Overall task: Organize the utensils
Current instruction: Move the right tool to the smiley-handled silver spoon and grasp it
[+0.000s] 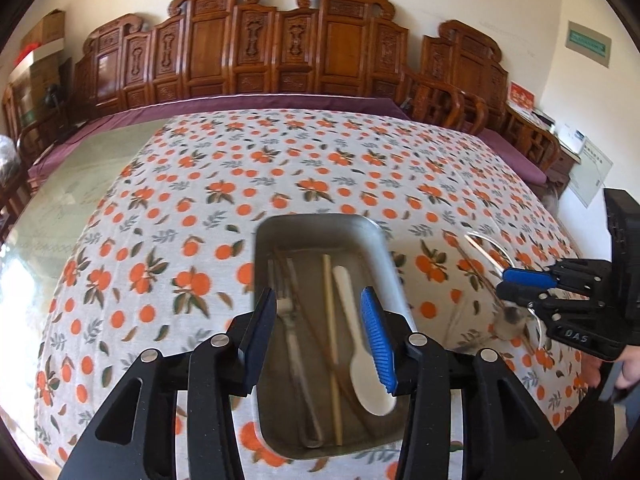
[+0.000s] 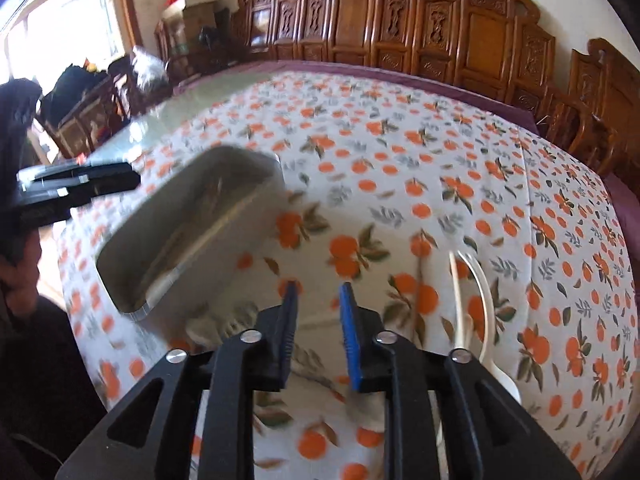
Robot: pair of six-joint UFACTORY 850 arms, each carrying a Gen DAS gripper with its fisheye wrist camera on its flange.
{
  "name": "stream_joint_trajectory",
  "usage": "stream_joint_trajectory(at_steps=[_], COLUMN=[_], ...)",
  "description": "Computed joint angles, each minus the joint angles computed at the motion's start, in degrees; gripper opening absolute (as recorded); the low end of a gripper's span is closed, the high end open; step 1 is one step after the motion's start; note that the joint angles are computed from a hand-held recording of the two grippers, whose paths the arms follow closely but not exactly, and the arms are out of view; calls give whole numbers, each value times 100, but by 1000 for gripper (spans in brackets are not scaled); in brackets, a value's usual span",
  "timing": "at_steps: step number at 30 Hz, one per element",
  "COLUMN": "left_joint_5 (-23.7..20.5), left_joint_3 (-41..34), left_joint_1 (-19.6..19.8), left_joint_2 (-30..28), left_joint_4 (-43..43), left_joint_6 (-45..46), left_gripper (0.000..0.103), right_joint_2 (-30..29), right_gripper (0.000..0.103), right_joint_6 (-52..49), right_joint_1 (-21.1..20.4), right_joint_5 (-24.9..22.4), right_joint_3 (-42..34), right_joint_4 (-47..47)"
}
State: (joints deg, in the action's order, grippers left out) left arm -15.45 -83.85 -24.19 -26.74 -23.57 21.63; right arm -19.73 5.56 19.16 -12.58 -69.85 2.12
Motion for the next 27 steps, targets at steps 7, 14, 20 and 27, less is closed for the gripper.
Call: stream_joint_trajectory(at_steps=[7,14,20,27], left_joint_5=[-22,-53,-66,-80], left_joint_3=[11,-1,-5,-22], left_joint_1=[-175,-186,-180,-185], left_joint_2=[-11,-31,-36,-58], left_joint_4=[177,232,219,297], left_joint_6=[-21,-60,-45,-99], left_gripper=[42,42,42,42], right_joint_2=[-253,-410,-485,-643], right_gripper=[44,44,39,24], right_joint_6=[-1725,-1930,-2094,-2861], right_joint_1=[-9,68,61,-106], right_joint_5=[-463,-831,-897,-1122], right_joint_3=[-2,-77,-162,-387], right_joint_4=[1240,1012,836,1346])
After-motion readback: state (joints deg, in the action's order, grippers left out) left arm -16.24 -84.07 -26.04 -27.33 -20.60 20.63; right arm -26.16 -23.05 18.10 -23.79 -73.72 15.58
